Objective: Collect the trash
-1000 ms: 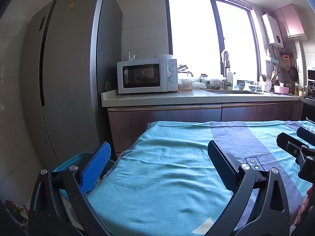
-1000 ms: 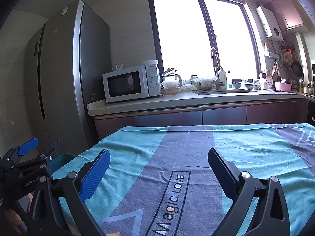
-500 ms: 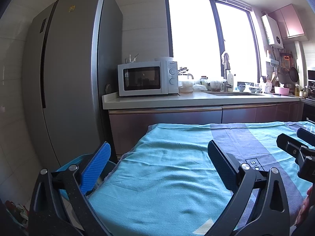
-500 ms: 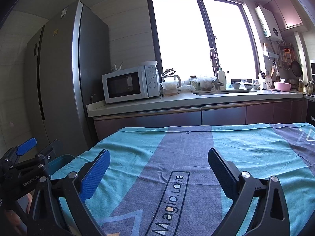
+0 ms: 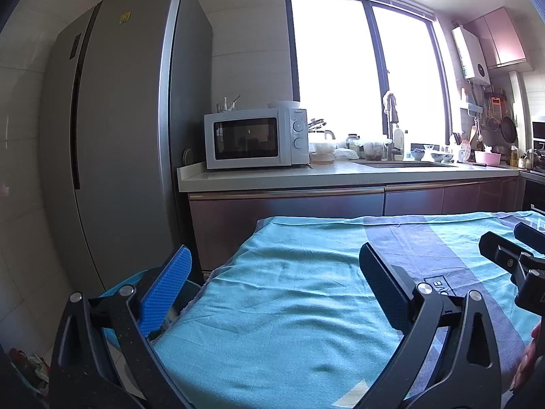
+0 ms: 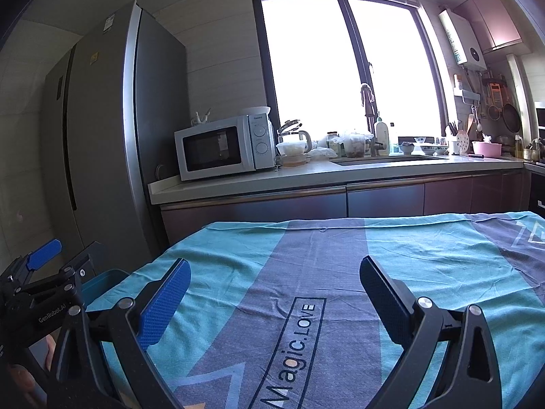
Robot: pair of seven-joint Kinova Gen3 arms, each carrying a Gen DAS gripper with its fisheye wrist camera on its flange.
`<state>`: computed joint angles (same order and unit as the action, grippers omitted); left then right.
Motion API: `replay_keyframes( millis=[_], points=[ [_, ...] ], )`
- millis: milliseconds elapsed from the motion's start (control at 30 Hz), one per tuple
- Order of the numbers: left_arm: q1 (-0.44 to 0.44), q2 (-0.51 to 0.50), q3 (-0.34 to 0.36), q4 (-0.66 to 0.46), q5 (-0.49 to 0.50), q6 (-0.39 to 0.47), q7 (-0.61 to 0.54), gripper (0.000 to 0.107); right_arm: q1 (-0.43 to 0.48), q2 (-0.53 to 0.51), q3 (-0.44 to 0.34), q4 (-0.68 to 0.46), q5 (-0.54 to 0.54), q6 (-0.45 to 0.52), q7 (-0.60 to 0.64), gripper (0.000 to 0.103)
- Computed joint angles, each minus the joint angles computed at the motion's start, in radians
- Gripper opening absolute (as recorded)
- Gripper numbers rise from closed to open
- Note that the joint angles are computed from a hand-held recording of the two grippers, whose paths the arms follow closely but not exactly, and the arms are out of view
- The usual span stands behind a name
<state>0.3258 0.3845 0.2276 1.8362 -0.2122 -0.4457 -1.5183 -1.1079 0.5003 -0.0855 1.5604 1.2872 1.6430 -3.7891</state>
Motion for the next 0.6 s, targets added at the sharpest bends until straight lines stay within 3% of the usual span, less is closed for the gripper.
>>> replay_keyframes(
  millis=[600],
  points=[
    [-0.004, 0.004, 0.004, -0.005, -0.017, -0.005, 0.009, 0.097, -0.001, 0.005, 0.003, -0.015, -0.006, 0.007, 0.001, 0.096]
  ],
)
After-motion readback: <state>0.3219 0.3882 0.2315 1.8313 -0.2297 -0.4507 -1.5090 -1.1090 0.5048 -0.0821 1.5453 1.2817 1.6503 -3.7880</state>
